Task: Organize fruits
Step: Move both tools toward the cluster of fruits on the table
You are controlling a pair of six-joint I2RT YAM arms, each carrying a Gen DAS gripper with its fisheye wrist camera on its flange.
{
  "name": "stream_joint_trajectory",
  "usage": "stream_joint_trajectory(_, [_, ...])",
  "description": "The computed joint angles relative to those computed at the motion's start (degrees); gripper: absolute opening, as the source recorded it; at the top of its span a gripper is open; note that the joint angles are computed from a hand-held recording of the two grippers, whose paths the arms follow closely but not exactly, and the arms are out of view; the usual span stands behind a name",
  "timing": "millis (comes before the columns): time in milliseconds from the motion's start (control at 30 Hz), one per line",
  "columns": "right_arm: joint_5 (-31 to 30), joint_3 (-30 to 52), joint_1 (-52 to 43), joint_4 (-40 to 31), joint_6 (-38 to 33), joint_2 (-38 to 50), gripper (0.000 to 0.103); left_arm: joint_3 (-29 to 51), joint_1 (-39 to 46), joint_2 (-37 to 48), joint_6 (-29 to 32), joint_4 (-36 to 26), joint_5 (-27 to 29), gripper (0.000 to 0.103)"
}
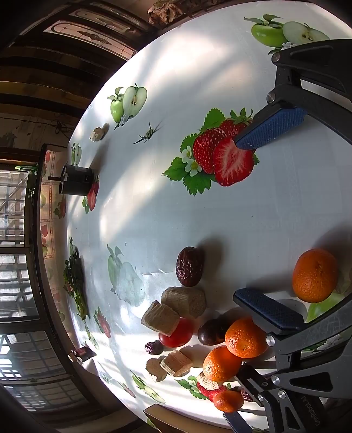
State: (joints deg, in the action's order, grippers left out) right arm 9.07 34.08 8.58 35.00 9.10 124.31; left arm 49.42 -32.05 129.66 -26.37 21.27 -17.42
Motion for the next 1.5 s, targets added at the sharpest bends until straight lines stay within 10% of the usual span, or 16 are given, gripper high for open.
stream_joint_trajectory(333, [0.44, -0.35, 0.09, -4.95, 2.73, -2.43, 0.102, -1.63, 0.94, -1.9, 3.03, -1.37, 3.84, 0.101])
stream_joint_trajectory(400, [-0.15, 0.48, -0.23, -7.25, 2.45, -2.88, 0.102, -5.28, 0.67, -4.47, 2.78, 1.32, 2.43, 0.082])
stream_joint_trajectory(567, [-0.16, 2.42, -0.15, -12.54, 0.98, -3.91, 0.102, -20.82, 1.02, -16.36, 3.99, 15.74, -4.17, 0.082])
stream_joint_trajectory(700, [1.48, -8.66, 0.74, -1.41, 1.99, -12.92, 0.102, -24.62, 7.28, -20.17, 6.19, 15.89, -1.83, 0.085])
stream_joint_trajectory(1000, [-1.15, -16.7, 1.53, -0.38, 7.87, -26.05, 0.102, -27.75, 21.98, -14.59, 9.28, 19.7, 7.14, 0.085])
stream_joint_trajectory(1233, [-2.1, -22.03, 2.24, 4.83, 9.61, -29.24, 0.102, -43.05, 17.09, -33.52, 11.7, 33.58, -3.27, 0.088])
stream_joint_trajectory(1300, [-5.59, -23.81, 0.87, 7.27, 9.3, -30.31, 0.102, -44.9, 14.4, -40.94, 11.11, 31.52, -4.83, 0.103])
stream_joint_trajectory(1500, [-9.41, -23.79, -0.93, 8.01, 8.71, -26.81, 0.102, -41.67, 7.31, -46.78, 8.25, 20.62, -7.05, 0.103])
